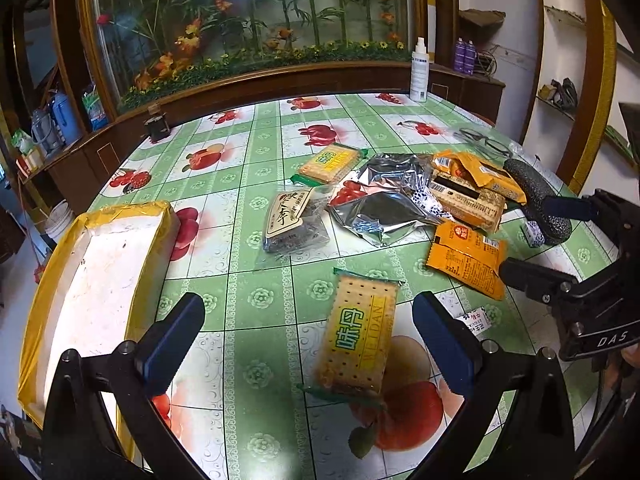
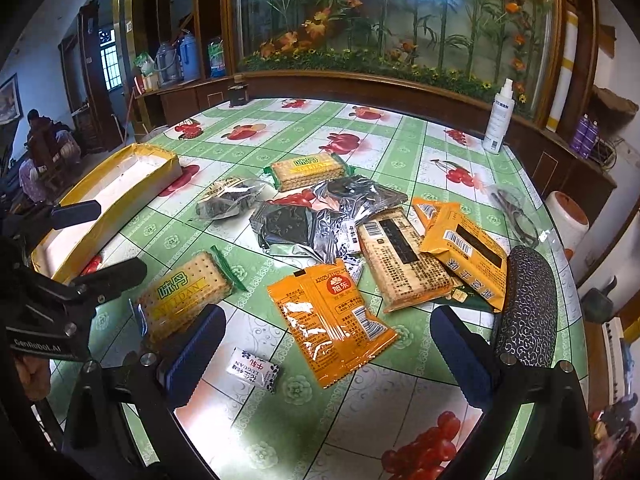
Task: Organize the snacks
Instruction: 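Move the left tool toward the yellow cracker pack while the right tool approaches the orange snack packet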
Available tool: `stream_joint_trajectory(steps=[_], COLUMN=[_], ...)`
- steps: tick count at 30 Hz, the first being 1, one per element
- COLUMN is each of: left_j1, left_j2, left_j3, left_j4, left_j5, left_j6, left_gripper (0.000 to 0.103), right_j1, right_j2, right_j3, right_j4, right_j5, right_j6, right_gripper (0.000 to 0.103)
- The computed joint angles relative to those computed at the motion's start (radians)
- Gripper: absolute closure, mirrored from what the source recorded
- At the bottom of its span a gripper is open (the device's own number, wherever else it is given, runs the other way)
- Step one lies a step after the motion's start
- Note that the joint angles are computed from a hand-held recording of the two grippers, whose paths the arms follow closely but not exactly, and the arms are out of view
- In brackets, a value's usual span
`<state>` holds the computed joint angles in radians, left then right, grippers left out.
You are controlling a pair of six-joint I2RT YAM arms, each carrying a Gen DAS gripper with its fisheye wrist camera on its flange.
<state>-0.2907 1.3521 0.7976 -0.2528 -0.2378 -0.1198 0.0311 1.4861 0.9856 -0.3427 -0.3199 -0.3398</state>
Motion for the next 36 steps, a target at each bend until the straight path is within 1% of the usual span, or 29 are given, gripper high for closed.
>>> stream_joint_trajectory(steps=[9,27,29,31,32,34,36], left_j1=[-0.036,-0.020,-0.018,-0.007,0.002,0.026,0.041], left_j2=[0.006,-0.022,-0.023,-0.032,-0.037,-0.045,-0.049], left_j3=[0.022,0.027,0.028,0.024,0.020,0.011,0.003], left_j4=[-0.022,-0.045,-0.047,-0.049,-0.047,-0.041,-0.034], left_j5=[-0.063,-0.037,-0.031,-0.004,0.015,0.060,0.082], left_j6=[-0.004,-0.031,-0.033,-0.038,-0.044,-0.059,-0.076], left_gripper=[0.000,0.000,0.000,0.000,0.000,0.000,0.000], right_j1=[0.000,0.042,0.049,0.062,0.070,0.100,0.118], right_j2=[-0.017,-0.098,-0.106,-0.117,-0.120,-0.135,-0.151], right_j3=[-0.002,-0.041,-0.046,-0.054,-0.057,-0.074,-0.091], right_j4=[-0.001,0.013,0.017,0.024,0.029,0.048,0.069], right_j5=[-0.002,0.063,0.085,0.129,0.157,0.247,0.307], right_j6=[-0.009,0.004,0.011,0.021,0.027,0.043,0.046], right_gripper=[0.000,0.000,0.000,0.000,0.000,0.000,0.000])
